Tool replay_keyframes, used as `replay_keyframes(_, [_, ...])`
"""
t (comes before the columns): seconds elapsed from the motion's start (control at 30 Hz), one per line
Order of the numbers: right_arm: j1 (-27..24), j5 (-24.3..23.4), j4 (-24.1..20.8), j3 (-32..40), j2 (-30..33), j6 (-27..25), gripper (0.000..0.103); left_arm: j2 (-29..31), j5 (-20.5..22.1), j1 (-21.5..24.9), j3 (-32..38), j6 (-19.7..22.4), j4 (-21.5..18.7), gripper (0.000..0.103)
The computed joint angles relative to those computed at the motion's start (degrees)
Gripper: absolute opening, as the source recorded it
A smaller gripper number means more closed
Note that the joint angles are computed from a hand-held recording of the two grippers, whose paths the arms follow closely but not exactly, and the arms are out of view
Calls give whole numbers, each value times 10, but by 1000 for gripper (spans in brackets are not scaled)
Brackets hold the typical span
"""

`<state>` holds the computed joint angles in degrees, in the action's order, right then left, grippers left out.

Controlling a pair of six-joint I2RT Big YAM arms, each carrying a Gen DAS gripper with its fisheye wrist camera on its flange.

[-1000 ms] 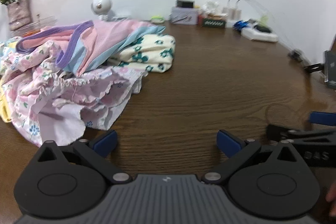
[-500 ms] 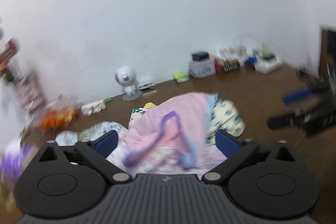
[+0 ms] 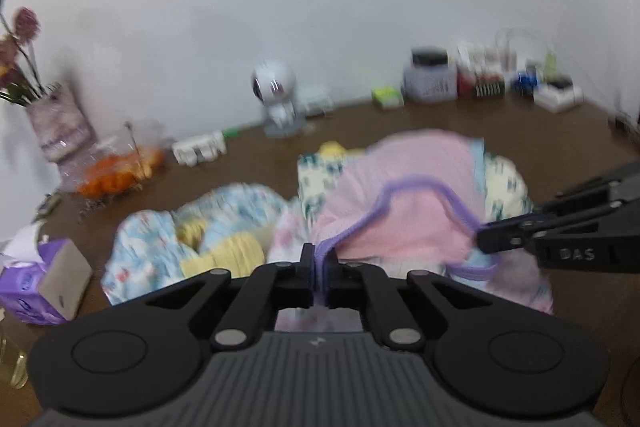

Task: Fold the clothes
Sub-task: 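Grasp the purple trim of the pink-and-blue garment with the left tool while the right tool grasps another edge, then lift the garment with both tools and lay it open on the table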

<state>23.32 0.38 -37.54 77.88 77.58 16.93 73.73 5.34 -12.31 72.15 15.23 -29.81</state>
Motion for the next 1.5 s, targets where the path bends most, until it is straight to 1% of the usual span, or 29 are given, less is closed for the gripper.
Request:
replay_keyframes(0.07, [-3, 35, 8, -7, -39, -34, 1, -33, -34, -22, -11, -4, 46, 3])
replay_keyframes(0.13, [1, 84, 30, -10, -81, -82, 1, -63, -65, -45, -16, -6, 87, 3])
replay_keyframes(0.2, [8, 137, 67, -13, -127, -145, 1, -94, -79, -70, -12, -20, 114, 3])
replay_keyframes(0.27, [9, 166, 89, -10, -171, -196, 1, -125, -93, -100, -9, -16, 139, 3])
replay_keyframes(0.3, [6, 169, 87, -4, -193, -216, 1, -139, -101, -118, -2, -12, 145, 3])
replay_keyframes(0.33, [5, 172, 84, 2, -214, -231, 1, -150, -106, -135, 12, -12, 141, 3])
replay_keyframes(0.4, [2, 178, 77, 19, -255, -260, 1, -161, -105, -167, 54, -12, 108, 3])
replay_keyframes(0.5, [-15, 169, 52, 62, -297, -274, 1, -159, -130, -219, 127, -1, 55, 3])
replay_keyframes(0.53, [-19, 172, 39, 80, -306, -281, 1, -157, -141, -239, 150, 0, 44, 3])
replay_keyframes(0.67, [-50, 163, -1, 149, -321, -286, 1, -137, -180, -303, 231, 7, 22, 3])
replay_keyframes(0.77, [-94, 136, -25, 191, -319, -283, 1, -107, -187, -325, 286, 2, -5, 3])
replay_keyframes(0.83, [-137, 107, -32, 195, -315, -278, 1, -79, -177, -317, 302, -3, -17, 3])
replay_keyframes(0.9, [-200, 50, -41, 190, -305, -256, 1, -50, -170, -307, 314, -5, -23, 3])
replay_keyframes(0.97, [-252, 8, -44, 178, -289, -241, 1, -13, -158, -291, 330, -14, -31, 3])
replay_keyframes(1.0, [-271, -2, -43, 171, -275, -238, 1, 10, -154, -283, 343, -22, -37, 3])
replay_keyframes(1.07, [-293, 3, -35, 161, -240, -241, 0, 67, -154, -267, 382, -38, -48, 3])
replay_keyframes(1.1, [-303, 6, -34, 159, -220, -241, 0, 102, -149, -259, 412, -49, -63, 3])
replay_keyframes(1.13, [-315, 1, -36, 162, -194, -239, 0, 146, -143, -252, 456, -62, -92, 3])
replay_keyframes(1.17, [-324, -1, -40, 168, -163, -230, 0, 189, -154, -250, 491, -69, -114, 4])
replay_keyframes(1.2, [-330, 0, -46, 176, -131, -224, 0, 226, -176, -250, 515, -69, -122, 8])
replay_keyframes(1.23, [-331, 10, -51, 181, -98, -229, 0, 267, -198, -251, 546, -71, -135, 11])
replay_keyframes(1.27, [-327, 26, -61, 187, -64, -237, 1, 308, -218, -251, 577, -72, -160, 33])
replay_keyframes(1.3, [-324, 44, -72, 195, -30, -243, 3, 351, -236, -250, 610, -72, -201, 62])
replay_keyframes(1.33, [-322, 61, -82, 196, -3, -247, 10, 380, -240, -248, 627, -73, -235, 64])
replay_keyframes(1.37, [-323, 67, -100, 194, 17, -249, 13, 390, -227, -244, 617, -73, -257, 64])
replay_keyframes(1.4, [-326, 63, -119, 185, 28, -254, 17, 394, -205, -239, 598, -71, -278, 64])
replay_keyframes(1.43, [-330, 54, -123, 167, 25, -261, 24, 382, -175, -235, 559, -69, -288, 64])
replay_keyframes(1.47, [-331, 46, -118, 138, 9, -269, 29, 363, -148, -232, 512, -69, -286, 64])
replay_keyframes(1.5, [-331, 38, -112, 110, -6, -276, 42, 337, -126, -228, 462, -71, -282, 64])
